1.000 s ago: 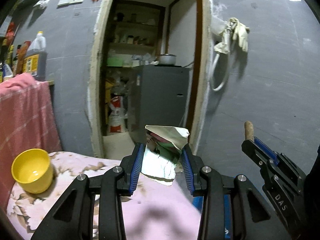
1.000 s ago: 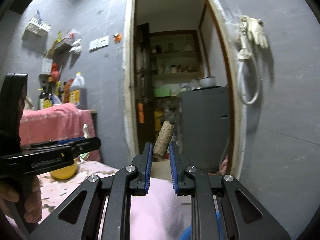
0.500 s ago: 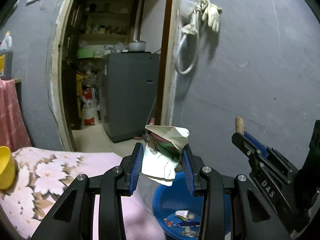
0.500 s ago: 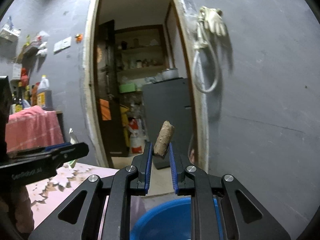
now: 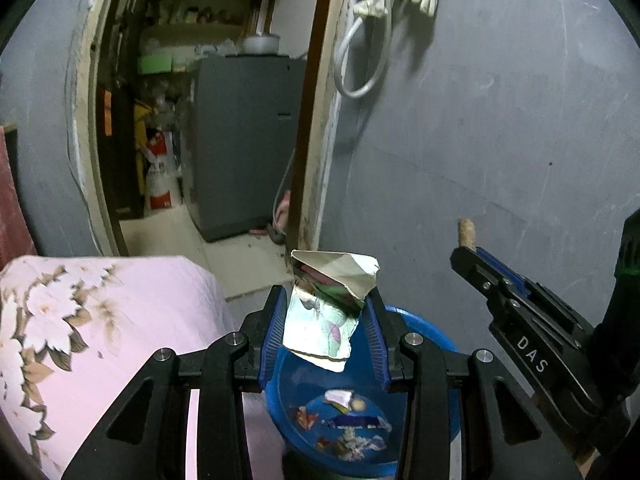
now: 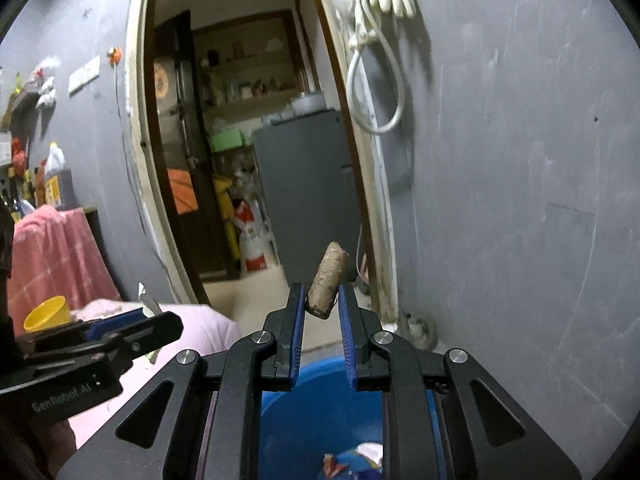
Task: Collect trash
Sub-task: 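Lift both pieces and carry them over the blue bucket, then open both tools to drop the wrapper and scrap into the bucket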
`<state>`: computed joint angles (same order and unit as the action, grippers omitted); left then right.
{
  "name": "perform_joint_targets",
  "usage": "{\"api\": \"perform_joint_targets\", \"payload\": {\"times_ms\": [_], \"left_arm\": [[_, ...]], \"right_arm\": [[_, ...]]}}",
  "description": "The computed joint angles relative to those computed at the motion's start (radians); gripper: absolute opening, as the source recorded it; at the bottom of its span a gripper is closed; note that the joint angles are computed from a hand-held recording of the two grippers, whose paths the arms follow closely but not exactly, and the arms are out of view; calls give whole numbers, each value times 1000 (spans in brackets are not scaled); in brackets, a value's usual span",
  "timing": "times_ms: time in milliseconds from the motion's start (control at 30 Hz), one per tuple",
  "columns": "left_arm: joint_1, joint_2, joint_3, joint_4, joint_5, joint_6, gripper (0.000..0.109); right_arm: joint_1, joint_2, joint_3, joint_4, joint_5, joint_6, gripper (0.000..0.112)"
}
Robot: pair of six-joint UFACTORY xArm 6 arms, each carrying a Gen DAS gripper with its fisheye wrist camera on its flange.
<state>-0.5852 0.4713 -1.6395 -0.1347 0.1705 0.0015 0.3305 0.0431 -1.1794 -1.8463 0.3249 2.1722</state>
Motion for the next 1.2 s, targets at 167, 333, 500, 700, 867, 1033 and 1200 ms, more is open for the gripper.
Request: {"api": "perform_joint_targets", "payload": {"times_ms": [167,333,500,700,867,1033,1200], "left_arm": [[-8,77,-111,-84,145,75,34],[-4,120,-165,-100,212,85,38],[-1,122,-145,-97,193,93,48],[6,105,-117,-102,172,87,48],[12,90,-95,-64,156,38,51],[22,71,-76,-30,147,4,51],[34,35,-37,-26,130,-8,51]], "right_arm": [[-29,21,-1,144,-51,-125,16],[-47,29,5,215,-77,-172,27],[-46,21,11,204,-73,-161,28],[-44,25,2,225,-71,-187,28],[-44,26,0,230,-73,-192,28],[-36,37,-19,264,-69,-237,29],[-29,47,-34,266,-65,-243,33]]}}
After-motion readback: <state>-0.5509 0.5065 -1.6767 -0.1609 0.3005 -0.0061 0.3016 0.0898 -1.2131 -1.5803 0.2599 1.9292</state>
